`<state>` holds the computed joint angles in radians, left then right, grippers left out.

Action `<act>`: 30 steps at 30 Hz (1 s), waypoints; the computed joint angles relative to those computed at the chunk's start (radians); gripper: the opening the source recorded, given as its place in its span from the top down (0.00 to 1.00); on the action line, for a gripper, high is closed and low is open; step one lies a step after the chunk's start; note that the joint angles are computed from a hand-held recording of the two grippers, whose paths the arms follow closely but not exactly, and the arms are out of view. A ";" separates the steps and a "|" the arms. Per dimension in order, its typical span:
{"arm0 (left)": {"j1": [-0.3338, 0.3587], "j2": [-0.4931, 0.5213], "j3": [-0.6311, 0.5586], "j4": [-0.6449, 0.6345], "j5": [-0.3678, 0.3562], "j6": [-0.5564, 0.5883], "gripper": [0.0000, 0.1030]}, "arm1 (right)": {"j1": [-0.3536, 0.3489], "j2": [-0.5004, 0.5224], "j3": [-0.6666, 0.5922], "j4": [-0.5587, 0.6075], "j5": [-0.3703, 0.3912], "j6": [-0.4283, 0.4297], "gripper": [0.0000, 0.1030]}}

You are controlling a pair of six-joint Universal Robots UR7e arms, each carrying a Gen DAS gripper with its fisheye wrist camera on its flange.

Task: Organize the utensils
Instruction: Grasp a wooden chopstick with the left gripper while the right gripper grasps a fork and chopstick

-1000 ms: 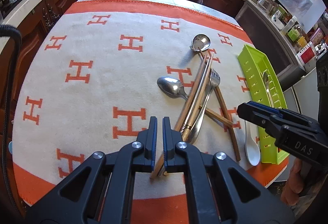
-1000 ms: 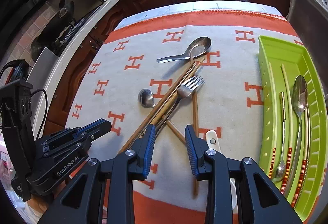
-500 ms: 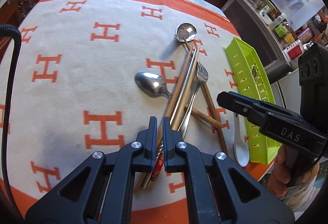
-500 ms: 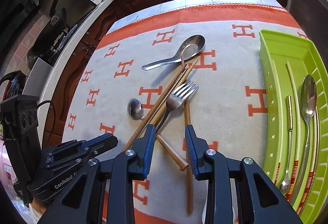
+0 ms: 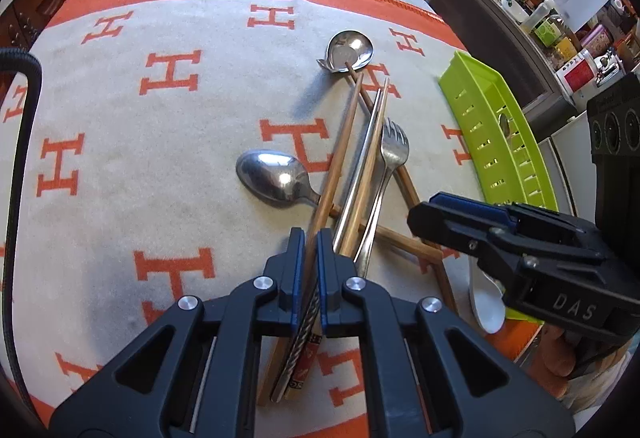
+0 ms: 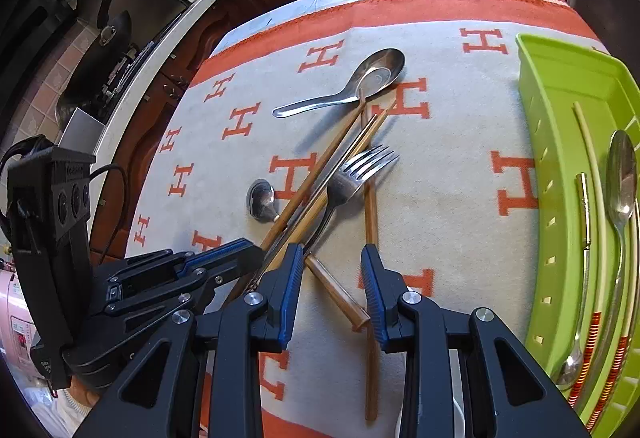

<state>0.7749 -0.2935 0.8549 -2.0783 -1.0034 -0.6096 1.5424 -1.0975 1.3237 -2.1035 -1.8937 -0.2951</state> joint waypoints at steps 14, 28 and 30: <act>0.008 0.041 -0.046 -0.028 0.030 0.030 0.93 | -0.013 0.033 -0.011 -0.035 0.093 0.044 0.71; 0.019 0.002 0.044 -0.144 -0.019 0.007 0.95 | -0.054 0.080 0.001 -0.118 0.184 0.098 0.81; 0.020 -0.006 0.061 -0.164 -0.023 -0.001 0.95 | -0.059 0.086 0.004 -0.133 0.203 0.099 0.86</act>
<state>0.7950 -0.2997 0.9163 -2.2425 -1.0262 -0.6104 1.4838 -1.0119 1.3278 -2.2368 -1.6909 -0.1963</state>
